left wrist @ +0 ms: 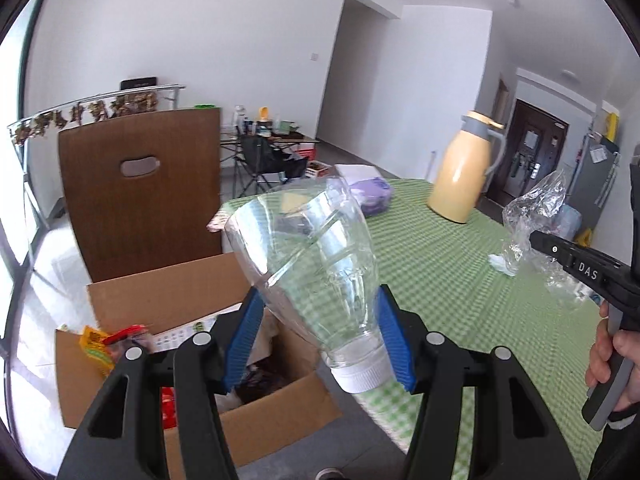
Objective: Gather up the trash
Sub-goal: 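Carry the bottle and plastic film over the cardboard box, then open both tools to drop the bottle and film into the box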
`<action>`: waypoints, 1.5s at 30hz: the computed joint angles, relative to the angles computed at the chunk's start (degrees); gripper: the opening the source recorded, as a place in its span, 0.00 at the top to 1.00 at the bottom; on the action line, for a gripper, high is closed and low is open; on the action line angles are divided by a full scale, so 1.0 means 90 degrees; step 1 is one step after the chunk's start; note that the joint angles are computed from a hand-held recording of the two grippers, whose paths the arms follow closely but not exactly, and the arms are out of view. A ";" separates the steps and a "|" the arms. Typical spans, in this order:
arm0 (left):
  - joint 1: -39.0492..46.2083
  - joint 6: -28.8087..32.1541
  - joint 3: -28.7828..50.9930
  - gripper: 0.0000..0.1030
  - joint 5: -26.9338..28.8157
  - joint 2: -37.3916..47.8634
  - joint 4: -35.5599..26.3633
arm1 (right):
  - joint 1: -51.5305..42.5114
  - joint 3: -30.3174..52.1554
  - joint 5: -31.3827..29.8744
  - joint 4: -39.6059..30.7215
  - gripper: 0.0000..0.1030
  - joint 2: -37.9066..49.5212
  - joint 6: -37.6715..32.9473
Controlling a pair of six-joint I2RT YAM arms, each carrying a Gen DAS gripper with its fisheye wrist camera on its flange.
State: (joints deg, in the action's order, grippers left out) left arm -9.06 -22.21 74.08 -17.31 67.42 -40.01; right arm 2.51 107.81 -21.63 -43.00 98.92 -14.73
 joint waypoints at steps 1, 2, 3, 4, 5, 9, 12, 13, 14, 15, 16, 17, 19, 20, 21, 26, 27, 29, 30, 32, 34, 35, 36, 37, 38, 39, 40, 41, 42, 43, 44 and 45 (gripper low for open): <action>0.0315 0.0081 -0.0137 0.46 0.0093 -0.0093 -0.0027 | 0.0296 -0.0044 0.0060 0.0050 0.91 0.0026 0.0044; 0.0616 0.0134 -0.0242 0.46 0.0171 -0.0181 -0.0107 | 0.0606 -0.0047 0.0104 0.0053 0.91 0.0066 0.0089; 0.1006 0.0235 -0.0378 0.46 0.0295 -0.0296 -0.0192 | 0.0929 -0.0009 0.0123 0.0030 0.91 0.0137 0.0131; 0.1339 0.0321 -0.0507 0.46 0.0386 -0.0420 -0.0247 | 0.1199 -0.0029 0.0137 0.0056 0.91 0.0190 0.0158; 0.1684 0.0404 -0.0632 0.46 0.0517 -0.0525 -0.0265 | 0.1486 0.0034 0.0160 0.0038 0.91 0.0289 0.0171; 0.3151 0.0902 -0.1040 0.46 0.1244 -0.0716 -0.0315 | 0.2383 0.0407 0.0113 -0.0132 0.91 0.0823 0.0324; 0.3854 0.1264 -0.1340 0.46 0.1730 -0.0493 -0.0034 | 0.2745 0.1058 0.0069 -0.0538 0.91 0.1466 0.0341; 0.3992 0.1281 -0.1422 0.46 0.1755 -0.0326 0.0041 | 0.2863 0.1253 0.0118 -0.0657 0.91 0.1680 0.0331; 0.4097 0.1307 -0.1494 0.46 0.1821 -0.0206 0.0078 | 0.2964 0.1486 0.0148 -0.0827 0.91 0.1909 0.0296; 0.4228 0.1328 -0.1532 0.46 0.1943 0.0007 0.0198 | 0.3001 0.1413 0.0181 -0.0858 0.91 0.1921 0.0268; 0.4309 0.1319 -0.1579 0.46 0.2024 0.0104 0.0296 | 0.3063 0.1483 0.0269 -0.0902 0.91 0.2055 0.0272; 0.4394 0.1335 -0.1612 0.46 0.2106 0.0224 0.0397 | 0.3111 0.1578 0.0315 -0.0979 0.90 0.2191 0.0254; 0.4484 0.1394 -0.1554 0.46 0.2199 0.0537 0.0432 | 0.3189 0.1851 0.0454 -0.1151 0.88 0.2521 0.0206; 0.4522 0.1453 -0.1559 0.46 0.2235 0.0660 0.0426 | 0.3237 0.1965 0.0594 -0.1242 0.87 0.2679 0.0155; 0.4423 0.1426 -0.1581 0.46 0.2162 0.0770 0.0461 | 0.3291 0.2027 0.0747 -0.1276 0.85 0.2801 0.0110; 0.4312 0.1429 -0.2054 0.39 0.1789 0.1341 0.0803 | 0.3486 0.1863 0.1623 -0.0944 0.35 0.3108 0.0181; 0.4345 0.1423 -0.2069 0.37 0.1793 0.1437 0.0789 | 0.3467 0.1936 0.1521 -0.1011 0.35 0.3173 0.0201; 0.4437 0.1469 -0.2218 0.26 0.1983 0.1432 0.0893 | 0.3406 0.1911 0.1335 -0.1038 0.35 0.3179 0.0249; 0.4414 0.1512 -0.2225 0.24 0.1932 0.1421 0.0913 | 0.3397 0.1905 0.1321 -0.1048 0.35 0.3164 0.0275; 0.4410 0.1567 -0.2125 0.22 0.1849 0.1405 0.0750 | 0.3353 0.1912 0.1284 -0.1100 0.35 0.3143 0.0256; 0.4558 0.1531 -0.2005 0.20 0.2033 0.1274 0.0605 | 0.3285 0.1750 0.1223 -0.1079 0.35 0.2938 0.0304; 0.4659 0.1486 -0.2023 0.18 0.2119 0.1126 0.0629 | 0.3259 0.1608 0.1196 -0.0964 0.35 0.2814 0.0361; 0.4718 0.1414 -0.2087 0.17 0.2106 0.0975 0.0739 | 0.3237 0.1490 0.1178 -0.0863 0.35 0.2713 0.0381; 0.4807 0.1434 -0.2087 0.17 0.2079 0.0888 0.0743 | 0.3228 0.1470 0.1133 -0.0885 0.35 0.2675 0.0323; 0.4818 0.1404 -0.2063 0.17 0.2010 0.0856 0.0695 | 0.3232 0.1542 0.1128 -0.0953 0.35 0.2713 0.0265; 0.4897 0.1402 -0.2005 0.17 0.2084 0.0803 0.0598 | 0.3240 0.1495 0.1150 -0.0975 0.35 0.2672 0.0216; 0.4968 0.1399 -0.1991 0.17 0.2186 0.0712 0.0548 | 0.3225 0.1391 0.1112 -0.0960 0.37 0.2597 0.0188; 0.5034 0.1393 -0.1996 0.17 0.2264 0.0599 0.0517 | 0.3206 0.1374 0.1031 -0.0988 0.53 0.2580 0.0189; 0.5079 0.1395 -0.1981 0.17 0.2304 0.0501 0.0466 | 0.3202 0.1466 0.1016 -0.1105 0.63 0.2652 0.0178; 0.5077 0.1393 -0.1927 0.17 0.2297 0.0447 0.0391 | 0.3217 0.1580 0.1092 -0.1244 0.76 0.2752 0.0182; 0.5064 0.1388 -0.1840 0.17 0.2270 0.0439 0.0290 | 0.3231 0.1659 0.1150 -0.1332 0.81 0.2843 0.0181; 0.5058 0.1396 -0.1774 0.17 0.2284 0.0427 0.0196 | 0.3232 0.1686 0.1169 -0.1417 0.81 0.2893 0.0190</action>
